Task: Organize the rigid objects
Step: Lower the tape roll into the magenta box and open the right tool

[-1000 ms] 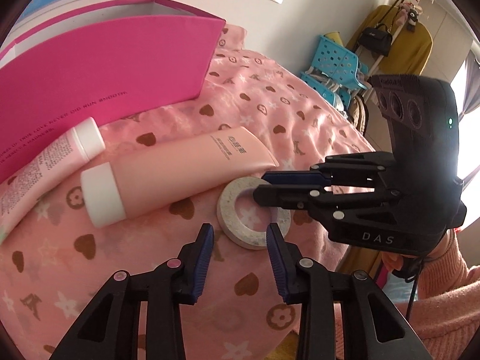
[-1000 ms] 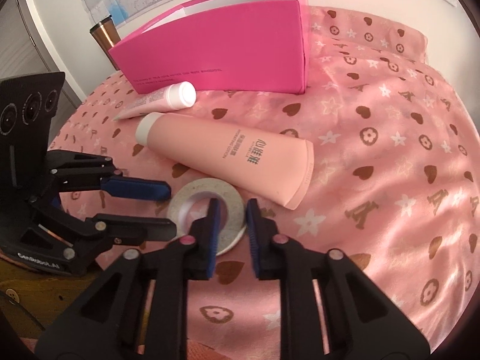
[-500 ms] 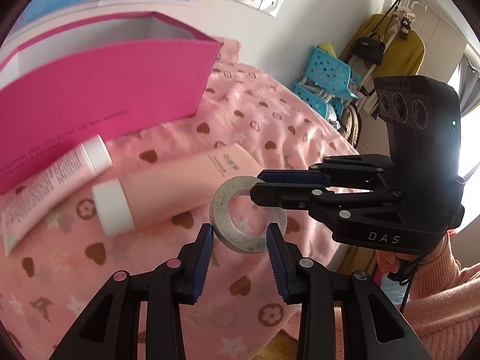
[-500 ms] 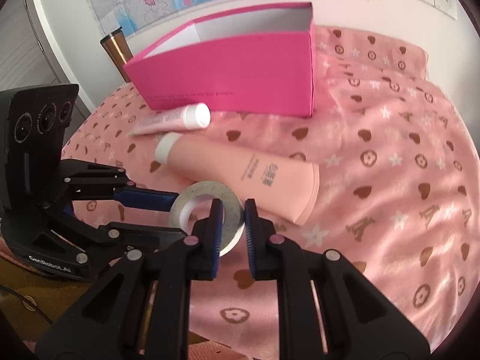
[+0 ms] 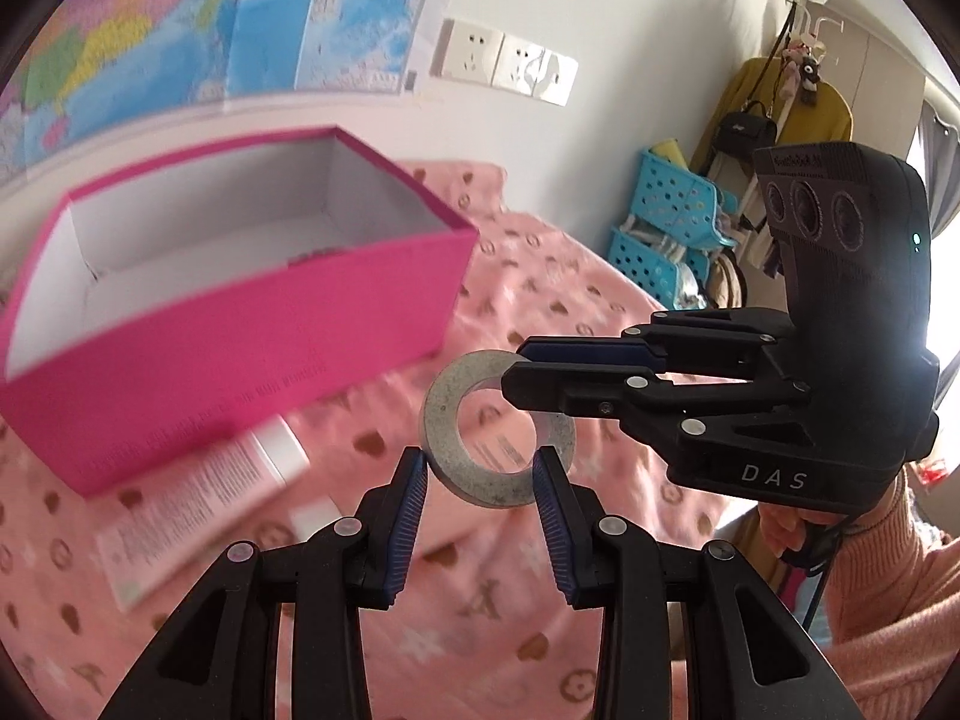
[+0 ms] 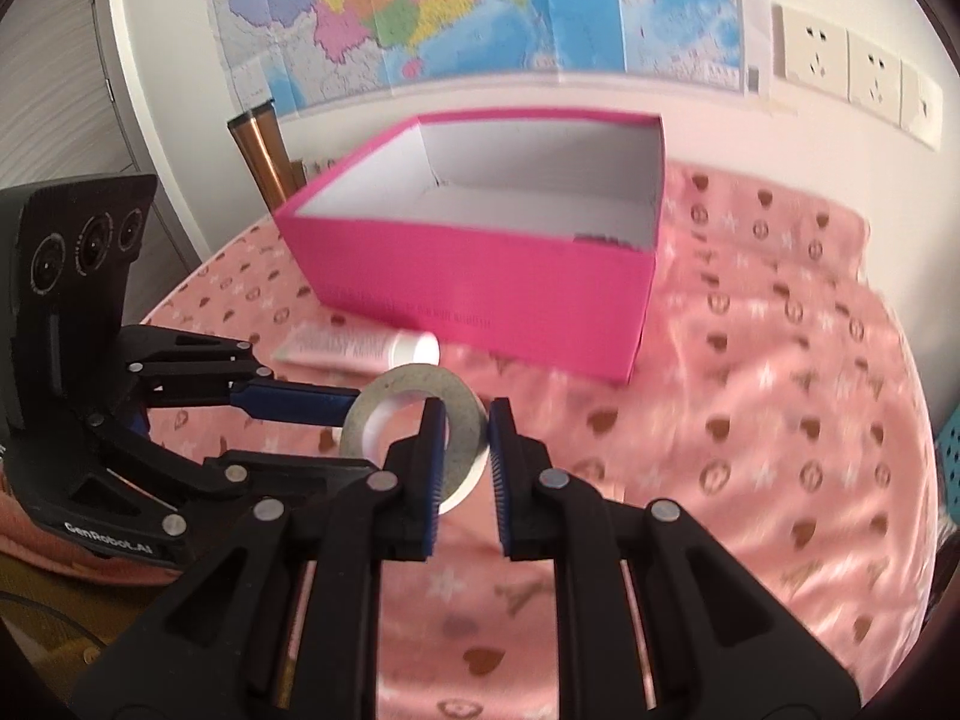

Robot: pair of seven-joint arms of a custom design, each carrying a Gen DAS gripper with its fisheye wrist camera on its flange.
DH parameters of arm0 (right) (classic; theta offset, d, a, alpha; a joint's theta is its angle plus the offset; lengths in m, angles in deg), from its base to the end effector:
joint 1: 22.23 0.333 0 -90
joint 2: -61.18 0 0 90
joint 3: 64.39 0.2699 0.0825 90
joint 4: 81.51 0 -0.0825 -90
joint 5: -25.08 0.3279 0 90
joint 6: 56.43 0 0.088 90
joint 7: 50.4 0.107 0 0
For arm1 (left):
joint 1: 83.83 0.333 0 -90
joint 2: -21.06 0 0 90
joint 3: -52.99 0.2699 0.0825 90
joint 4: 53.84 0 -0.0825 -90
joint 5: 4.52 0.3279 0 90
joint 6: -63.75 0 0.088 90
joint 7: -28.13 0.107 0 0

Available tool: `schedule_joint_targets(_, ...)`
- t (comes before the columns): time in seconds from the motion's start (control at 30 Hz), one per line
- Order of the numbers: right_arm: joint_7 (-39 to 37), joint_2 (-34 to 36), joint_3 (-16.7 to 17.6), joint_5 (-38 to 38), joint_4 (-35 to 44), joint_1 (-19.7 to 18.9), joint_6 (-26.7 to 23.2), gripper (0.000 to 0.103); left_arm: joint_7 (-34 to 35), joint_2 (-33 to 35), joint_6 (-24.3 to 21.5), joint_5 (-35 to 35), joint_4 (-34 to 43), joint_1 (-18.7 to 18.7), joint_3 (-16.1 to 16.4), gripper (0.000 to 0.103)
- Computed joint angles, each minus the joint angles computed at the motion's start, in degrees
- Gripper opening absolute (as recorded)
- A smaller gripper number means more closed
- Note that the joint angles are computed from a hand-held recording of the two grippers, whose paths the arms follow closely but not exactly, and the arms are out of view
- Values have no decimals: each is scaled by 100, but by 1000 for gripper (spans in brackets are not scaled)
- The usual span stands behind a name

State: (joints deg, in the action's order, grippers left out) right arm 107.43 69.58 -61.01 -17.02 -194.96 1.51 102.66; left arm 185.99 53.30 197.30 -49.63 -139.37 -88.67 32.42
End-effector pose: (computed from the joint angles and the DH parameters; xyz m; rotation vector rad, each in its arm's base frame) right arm 0.4962 0.2858 0.4438 -1.6376 1.8236 -0.5598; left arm 0.6065 -0.2534 0.3835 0.7006 -2.6931 1.2694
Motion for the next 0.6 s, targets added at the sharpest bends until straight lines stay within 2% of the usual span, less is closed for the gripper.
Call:
schedule_joint_targets(0.33, -375, 280, -177, -97, 620, -114, -7, 16, -415, 590, 124, 334, 1139, -210, -44, 36)
schedule_joint_targets(0.6, -917, 576, -293, 109, 1180, -206, -84, 16, -1116, 1446, -10, 951, 2648, -520, -43, 36)
